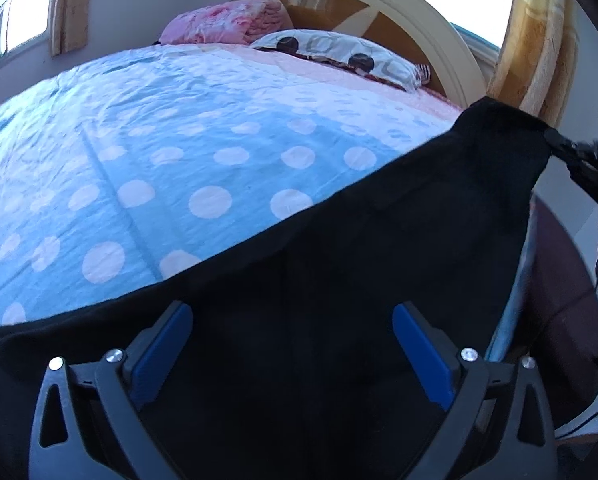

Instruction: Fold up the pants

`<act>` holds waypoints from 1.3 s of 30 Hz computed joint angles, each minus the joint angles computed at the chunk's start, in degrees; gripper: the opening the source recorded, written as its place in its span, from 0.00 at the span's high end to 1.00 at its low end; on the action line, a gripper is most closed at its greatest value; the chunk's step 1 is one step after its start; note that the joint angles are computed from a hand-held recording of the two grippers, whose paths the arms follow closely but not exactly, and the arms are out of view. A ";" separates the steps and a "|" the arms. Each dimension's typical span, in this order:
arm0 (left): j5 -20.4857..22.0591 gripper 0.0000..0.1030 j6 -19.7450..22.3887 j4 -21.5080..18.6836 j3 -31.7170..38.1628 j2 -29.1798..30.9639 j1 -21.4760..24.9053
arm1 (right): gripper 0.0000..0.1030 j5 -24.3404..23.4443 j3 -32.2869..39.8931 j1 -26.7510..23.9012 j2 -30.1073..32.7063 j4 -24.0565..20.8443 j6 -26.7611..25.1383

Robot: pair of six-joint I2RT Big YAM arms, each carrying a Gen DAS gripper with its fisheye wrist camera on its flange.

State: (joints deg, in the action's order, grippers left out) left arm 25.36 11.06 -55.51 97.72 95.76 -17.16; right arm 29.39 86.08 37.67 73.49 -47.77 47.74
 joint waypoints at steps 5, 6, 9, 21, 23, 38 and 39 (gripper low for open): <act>2.53 0.01 -1.91 -0.24 0.30 0.22 0.81 | 0.89 1.32 6.86 3.65 5.57 -3.71 -9.91; 2.50 0.01 -1.77 -0.18 0.19 0.18 0.78 | 0.89 2.12 6.69 3.68 5.56 -3.64 -10.01; 2.25 0.01 -1.41 0.15 -0.21 -0.03 0.72 | 0.88 4.44 5.42 1.22 4.65 -6.30 -3.93; 0.78 0.01 -0.41 0.06 0.00 0.07 0.34 | 0.64 -19.73 -14.68 -9.98 -7.41 3.86 21.16; 0.63 0.00 -0.69 0.26 -0.08 0.05 0.26 | 0.64 -21.27 -15.52 -9.85 -7.63 4.53 21.39; 0.02 0.00 -0.32 0.40 -0.32 -0.08 0.12 | 0.64 -16.84 -10.90 -7.58 -5.75 2.00 19.22; 0.09 0.00 -0.47 0.46 -0.35 -0.07 0.16 | 0.64 -16.84 -10.62 -7.72 -5.47 1.93 18.78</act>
State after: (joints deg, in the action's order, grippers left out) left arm 25.45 10.59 -55.05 97.38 95.69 -17.00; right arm 12.55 75.46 29.95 68.02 -45.85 66.52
